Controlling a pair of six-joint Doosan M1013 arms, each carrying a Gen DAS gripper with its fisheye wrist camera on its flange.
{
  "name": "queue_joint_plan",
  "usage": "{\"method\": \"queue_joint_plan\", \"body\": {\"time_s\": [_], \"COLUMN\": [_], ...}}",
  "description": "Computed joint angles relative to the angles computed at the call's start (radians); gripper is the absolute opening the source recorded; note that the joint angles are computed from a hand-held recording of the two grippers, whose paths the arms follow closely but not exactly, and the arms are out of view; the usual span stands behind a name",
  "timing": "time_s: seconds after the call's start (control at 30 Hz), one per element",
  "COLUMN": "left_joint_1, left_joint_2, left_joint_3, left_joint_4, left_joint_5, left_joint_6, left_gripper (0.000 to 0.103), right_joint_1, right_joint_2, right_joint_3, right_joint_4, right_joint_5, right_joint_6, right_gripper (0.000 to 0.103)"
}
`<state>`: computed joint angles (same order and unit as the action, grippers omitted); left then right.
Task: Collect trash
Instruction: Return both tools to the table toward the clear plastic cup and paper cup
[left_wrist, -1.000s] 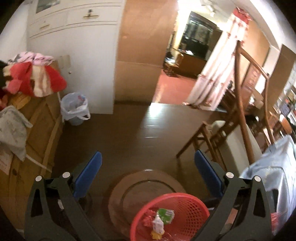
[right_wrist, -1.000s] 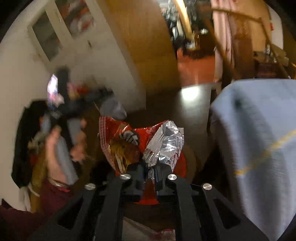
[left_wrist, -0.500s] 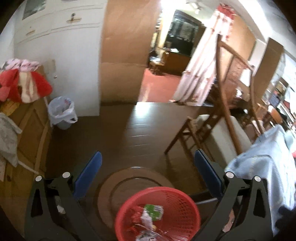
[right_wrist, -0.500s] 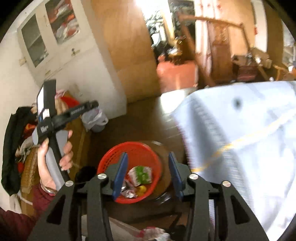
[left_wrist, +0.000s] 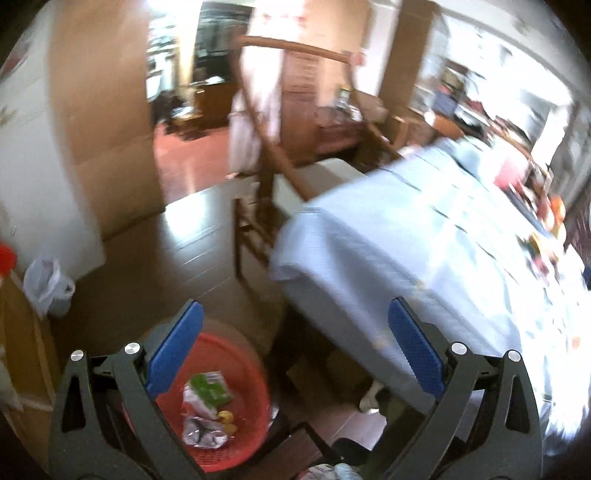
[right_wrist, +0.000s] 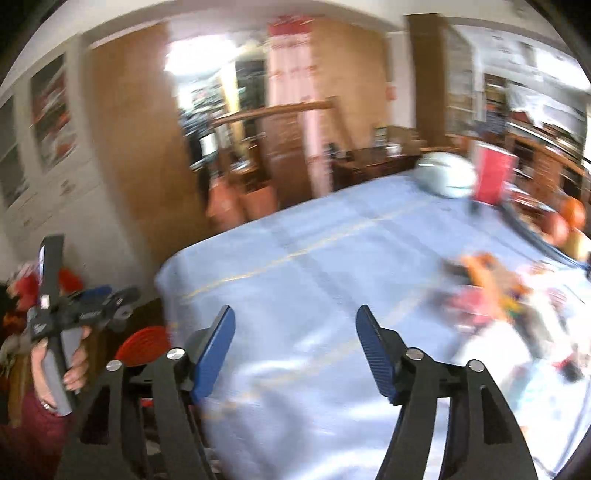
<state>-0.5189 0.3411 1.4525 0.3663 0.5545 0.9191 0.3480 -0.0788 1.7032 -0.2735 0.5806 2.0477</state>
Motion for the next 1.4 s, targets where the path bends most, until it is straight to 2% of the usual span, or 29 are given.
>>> {"method": "queue_joint_plan", "body": {"time_s": [0.17, 0.23, 0.37, 0.4, 0.47, 0.53, 0.63, 0.7, 0.77, 0.83, 1.0, 1.03, 1.17, 1.4], "left_joint_1": [-0.069, -0.101, -0.169, -0.185, -0.217, -0.237, -0.255, -0.265, -0.271, -0.274, -0.255, -0.251, -0.252, -0.254], "left_joint_2": [0.066, 0.108, 0.195, 0.218, 0.273, 0.327, 0.396, 0.450, 0.482, 0.542, 0.607, 0.606, 0.575, 0.580], "left_joint_3": [-0.133, -0.208, -0.352, -0.387, -0.469, -0.552, -0.656, -0.741, -0.792, -0.894, -1.002, -1.000, -0.937, -0.947], "left_joint_4": [-0.137, -0.201, -0.217, -0.210, -0.210, -0.246, -0.291, -0.286, -0.273, -0.258, -0.312, -0.324, -0.308, -0.302], "left_joint_5": [0.036, 0.061, 0.132, 0.151, 0.200, 0.252, 0.326, 0.375, 0.403, 0.462, 0.553, 0.561, 0.518, 0.524], "left_joint_6": [0.236, 0.348, 0.477, 0.502, 0.557, 0.619, 0.660, 0.666, 0.660, 0.643, 0.619, 0.622, 0.628, 0.628], "left_gripper": [0.096, 0.096, 0.096, 0.096, 0.096, 0.096, 0.096, 0.096, 0.097, 0.097, 0.097, 0.097, 0.097, 0.098], "right_joint_1": [-0.112, -0.173, -0.264, -0.293, -0.344, -0.400, -0.478, -0.488, -0.490, -0.483, -0.451, -0.449, -0.445, -0.474], "right_joint_2": [-0.074, -0.101, -0.127, -0.132, -0.123, -0.138, -0.157, -0.165, -0.167, -0.164, -0.163, -0.161, -0.160, -0.145], "right_joint_3": [0.080, 0.117, 0.185, 0.204, 0.199, 0.217, 0.237, 0.244, 0.244, 0.241, 0.231, 0.230, 0.228, 0.229], "right_joint_4": [-0.187, -0.273, -0.425, -0.420, -0.300, -0.160, 0.094, 0.126, 0.099, 0.066, 0.003, -0.004, -0.033, -0.019], "right_joint_5": [-0.009, -0.015, -0.040, -0.057, -0.025, -0.093, -0.153, -0.165, -0.165, -0.159, -0.127, -0.122, -0.095, -0.059], "right_joint_6": [0.202, 0.298, 0.495, 0.519, 0.467, 0.413, 0.290, 0.284, 0.307, 0.329, 0.381, 0.385, 0.417, 0.440], "right_gripper": [0.075, 0.075, 0.079, 0.079, 0.079, 0.079, 0.079, 0.079, 0.079, 0.080, 0.080, 0.080, 0.080, 0.080]}}
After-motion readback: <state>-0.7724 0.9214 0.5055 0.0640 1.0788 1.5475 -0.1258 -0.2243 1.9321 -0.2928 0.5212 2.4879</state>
